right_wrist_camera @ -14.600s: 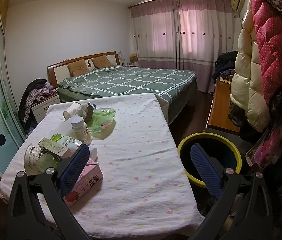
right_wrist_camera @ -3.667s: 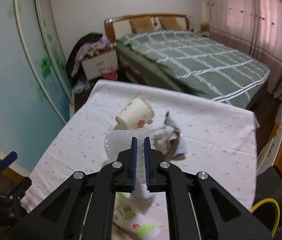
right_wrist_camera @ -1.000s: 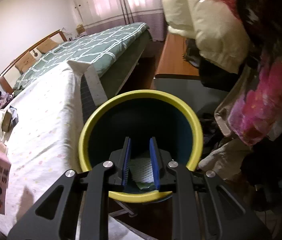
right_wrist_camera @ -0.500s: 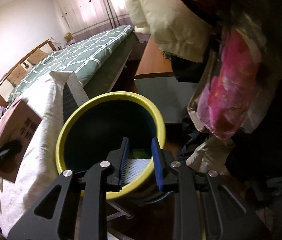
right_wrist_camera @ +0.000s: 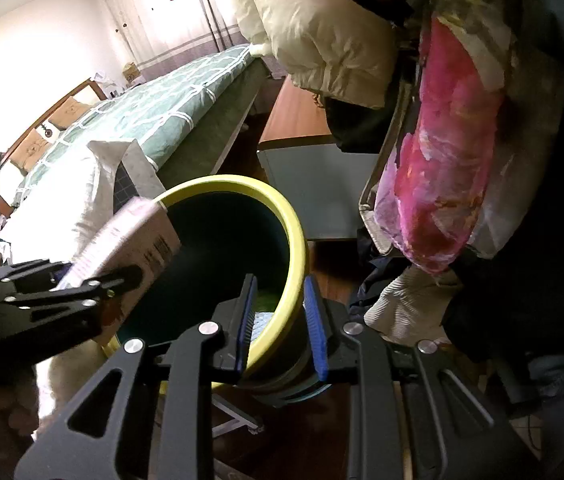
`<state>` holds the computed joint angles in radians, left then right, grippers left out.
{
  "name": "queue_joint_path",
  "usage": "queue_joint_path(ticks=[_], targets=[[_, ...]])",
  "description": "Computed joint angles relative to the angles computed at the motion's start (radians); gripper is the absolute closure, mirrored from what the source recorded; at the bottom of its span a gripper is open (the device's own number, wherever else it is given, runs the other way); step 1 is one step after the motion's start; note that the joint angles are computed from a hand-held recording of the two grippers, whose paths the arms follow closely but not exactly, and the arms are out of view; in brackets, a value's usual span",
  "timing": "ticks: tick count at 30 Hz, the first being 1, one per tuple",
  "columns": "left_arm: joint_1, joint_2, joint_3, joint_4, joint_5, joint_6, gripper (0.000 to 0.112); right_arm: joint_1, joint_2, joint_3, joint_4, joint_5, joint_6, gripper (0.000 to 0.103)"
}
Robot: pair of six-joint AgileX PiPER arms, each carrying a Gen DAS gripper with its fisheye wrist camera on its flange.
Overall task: Collect trash
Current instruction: 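Carry the pink carton with the left tool into the bin and open, then reach the right tool to the white-and-green carton box and grasp it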
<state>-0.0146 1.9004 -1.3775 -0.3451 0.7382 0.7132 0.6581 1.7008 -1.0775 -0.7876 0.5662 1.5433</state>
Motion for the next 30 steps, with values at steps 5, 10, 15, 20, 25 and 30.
queue_joint_path(ticks=[5,10,15,20,25,30], targets=[[0.002,-0.031,0.033,-0.012,-0.037,0.003,0.050,0.011,-0.003,-0.003,-0.001,0.010,0.006,0.076],[0.103,-0.166,0.108,-0.150,-0.002,0.142,0.049,0.035,-0.010,-0.010,-0.005,0.025,0.014,0.074],[0.301,-0.330,0.194,-0.346,0.066,0.340,0.028,0.072,0.008,-0.045,-0.005,0.040,0.010,0.071],[0.572,-0.433,0.226,-0.492,0.190,0.526,0.023,0.123,0.056,-0.124,0.016,0.066,-0.033,0.068],[0.879,-0.441,0.193,-0.584,0.331,0.657,0.020,0.191,0.147,-0.275,0.062,0.095,-0.115,0.066],[1.155,-0.368,0.120,-0.629,0.344,0.725,0.019,0.262,0.303,-0.528,0.172,0.138,-0.286,0.064]])
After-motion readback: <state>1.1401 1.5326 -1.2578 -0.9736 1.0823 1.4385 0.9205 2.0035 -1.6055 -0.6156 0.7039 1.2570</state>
